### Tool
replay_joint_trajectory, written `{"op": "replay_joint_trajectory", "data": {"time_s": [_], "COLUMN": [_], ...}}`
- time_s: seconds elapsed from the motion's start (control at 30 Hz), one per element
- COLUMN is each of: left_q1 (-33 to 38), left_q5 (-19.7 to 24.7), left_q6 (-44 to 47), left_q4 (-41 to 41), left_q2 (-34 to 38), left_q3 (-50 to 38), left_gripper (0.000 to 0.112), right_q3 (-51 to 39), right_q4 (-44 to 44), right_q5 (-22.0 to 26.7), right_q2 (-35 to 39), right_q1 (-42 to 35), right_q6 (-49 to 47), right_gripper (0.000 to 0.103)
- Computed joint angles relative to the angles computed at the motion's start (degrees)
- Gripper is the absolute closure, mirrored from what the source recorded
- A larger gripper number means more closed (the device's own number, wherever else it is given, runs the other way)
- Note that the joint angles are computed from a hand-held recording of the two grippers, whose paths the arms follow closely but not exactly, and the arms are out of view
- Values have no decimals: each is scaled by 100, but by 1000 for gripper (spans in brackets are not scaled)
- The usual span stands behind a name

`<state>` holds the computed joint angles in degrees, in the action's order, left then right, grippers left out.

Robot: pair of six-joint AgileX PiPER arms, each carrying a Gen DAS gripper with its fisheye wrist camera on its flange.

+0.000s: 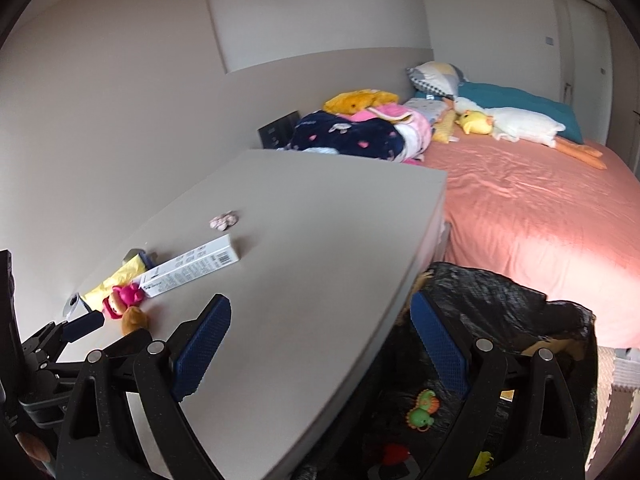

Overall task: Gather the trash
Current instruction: 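Move both open tools back over the table toward the remaining items, then grasp the brown plush with the left tool while the right tool grasps the white printed box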

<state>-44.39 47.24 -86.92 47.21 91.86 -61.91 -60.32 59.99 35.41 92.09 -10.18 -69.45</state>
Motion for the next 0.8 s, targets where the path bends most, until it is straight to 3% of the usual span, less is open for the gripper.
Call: {"op": "replay_joint_trajectory", "data": {"time_s": [0.33, 0.5, 0.8], "left_q1": [517, 767, 1139], "left_q5": [-225, -450, -721], "left_q6": [26, 255, 304], "left_q4": [-181, -407, -502], "left_q2": [124, 225, 197], "left_q3": [318, 382, 559], "left_gripper": [15, 35, 59], "right_q3": [-284, -581, -1312], "right_q4": [-307, -597, -1314], "right_q5": [-203, -225, -229], "right_q2": [400, 670, 1265], "right_q1": [669, 989, 1643], "right_q6": [121, 197, 522], "right_gripper": [12, 12, 12]}}
